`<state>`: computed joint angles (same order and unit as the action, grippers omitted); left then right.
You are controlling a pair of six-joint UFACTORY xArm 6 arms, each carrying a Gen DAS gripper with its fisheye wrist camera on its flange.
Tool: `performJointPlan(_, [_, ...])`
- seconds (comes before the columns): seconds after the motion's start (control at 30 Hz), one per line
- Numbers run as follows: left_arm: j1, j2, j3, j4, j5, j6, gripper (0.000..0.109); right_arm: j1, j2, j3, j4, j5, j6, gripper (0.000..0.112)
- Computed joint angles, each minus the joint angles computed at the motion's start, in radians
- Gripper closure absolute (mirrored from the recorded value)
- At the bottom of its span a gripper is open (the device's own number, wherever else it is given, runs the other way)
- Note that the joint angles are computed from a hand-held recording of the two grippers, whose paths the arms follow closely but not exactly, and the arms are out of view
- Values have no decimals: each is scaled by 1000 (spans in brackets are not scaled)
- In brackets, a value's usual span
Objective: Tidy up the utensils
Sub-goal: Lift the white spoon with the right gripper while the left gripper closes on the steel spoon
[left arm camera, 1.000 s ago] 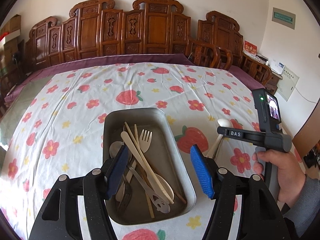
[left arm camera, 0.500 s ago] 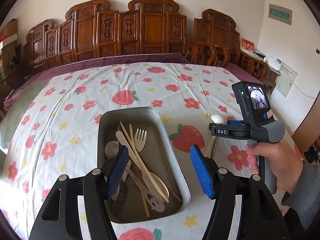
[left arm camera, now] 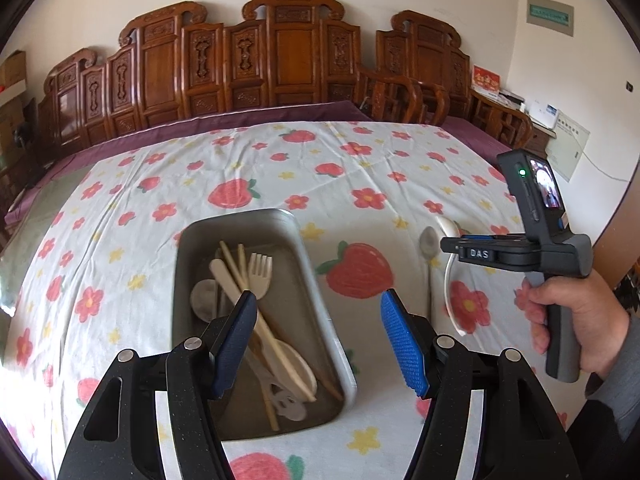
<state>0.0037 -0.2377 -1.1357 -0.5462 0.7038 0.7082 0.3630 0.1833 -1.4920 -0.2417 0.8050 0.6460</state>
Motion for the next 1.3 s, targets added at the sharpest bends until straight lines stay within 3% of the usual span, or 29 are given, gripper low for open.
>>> performJointPlan(0.23, [-75,-37,44,51,-30,-38,47,-38,-118,139,61,-18,-63,108])
performJointPlan(0.6, [-168,-9,27,175,-30,-139,47,-77,-215,260,158,-95,-190,108])
performJointPlan(0.93, [-244,177,-151,248,39,-237,50,-133,-332,405,236,-132,-266,108])
performJointPlan(1.03, [-264,260,-237,250,67,-256,56,-139,-346,435,253,-148,-293,108])
performJointPlan(1.3, [-289,495,-486,309,156,-330,58,-144,-353,451,295,-168,-357,108])
